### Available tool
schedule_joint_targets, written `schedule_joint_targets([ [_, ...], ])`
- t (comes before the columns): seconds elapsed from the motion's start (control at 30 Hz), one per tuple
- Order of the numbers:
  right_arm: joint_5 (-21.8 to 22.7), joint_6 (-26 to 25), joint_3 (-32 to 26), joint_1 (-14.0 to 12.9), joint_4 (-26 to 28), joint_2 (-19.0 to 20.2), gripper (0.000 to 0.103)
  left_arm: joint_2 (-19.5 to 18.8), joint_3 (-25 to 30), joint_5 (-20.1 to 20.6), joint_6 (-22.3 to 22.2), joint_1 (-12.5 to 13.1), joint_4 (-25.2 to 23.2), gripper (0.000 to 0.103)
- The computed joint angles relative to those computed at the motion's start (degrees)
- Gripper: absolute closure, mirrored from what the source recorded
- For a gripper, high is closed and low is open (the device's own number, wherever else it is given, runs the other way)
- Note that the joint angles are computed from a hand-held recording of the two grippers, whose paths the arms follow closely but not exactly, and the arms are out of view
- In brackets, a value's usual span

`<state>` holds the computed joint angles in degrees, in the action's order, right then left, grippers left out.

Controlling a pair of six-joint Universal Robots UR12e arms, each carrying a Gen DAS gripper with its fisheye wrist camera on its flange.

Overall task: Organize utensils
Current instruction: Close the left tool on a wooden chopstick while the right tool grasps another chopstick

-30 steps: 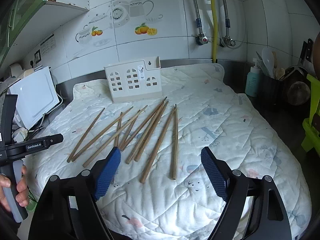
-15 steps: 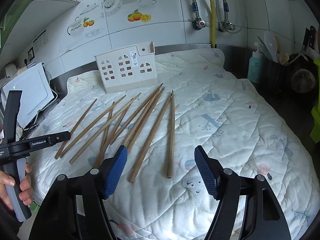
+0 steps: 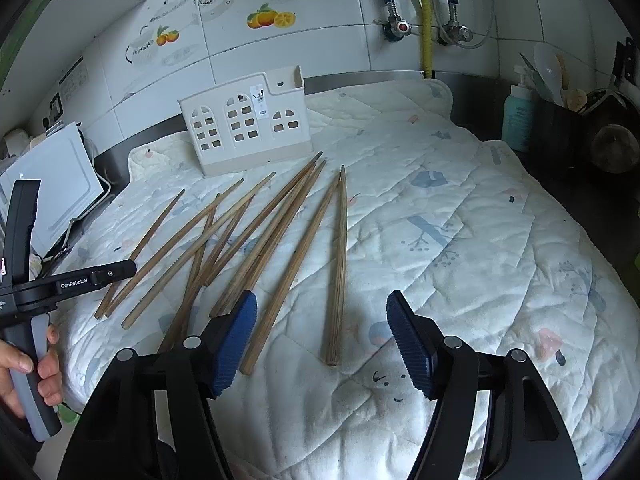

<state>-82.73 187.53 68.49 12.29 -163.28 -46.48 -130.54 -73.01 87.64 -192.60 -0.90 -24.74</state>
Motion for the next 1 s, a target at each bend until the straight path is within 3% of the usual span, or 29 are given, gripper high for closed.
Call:
schedule_joint_targets([
  [0.2,0.27,0.12,-0.67,-0.1,0.95,0.37,0.046,0.1,-0.52,1.95,-0.24,-0.31,1.51,0.096],
  [0.3,0.14,0.27,-0.8,-0.12,1.41,0.46,0.049,-0.13,-0.27,3.93,2.12,-0.9,1.35,0.096],
  [0.6,0.23,0.74,-0.95,-0.14,2.32,0.57,0.06,-0.52,0.1,1.39,1.47,-0.31,2.0,0.096],
  [0.73,-0.4,1.09,-0.97,-0.14,2.83,0.65,0.067,-0.41,-0.1,0.56,0.61,-0.11,2.36,0.098],
  [0.9,-1.25,1.71,-1.83,-0.17,3.85,1.14,0.086,-0.43,-0.31,0.59,1.25,-0.14,2.77,0.098],
  [1.0,-2.17,1.4,-2.32,0.08,4.37,1.45,0.087,-0.35,-0.49,0.11,0.86,-0.04,2.89,0.098],
])
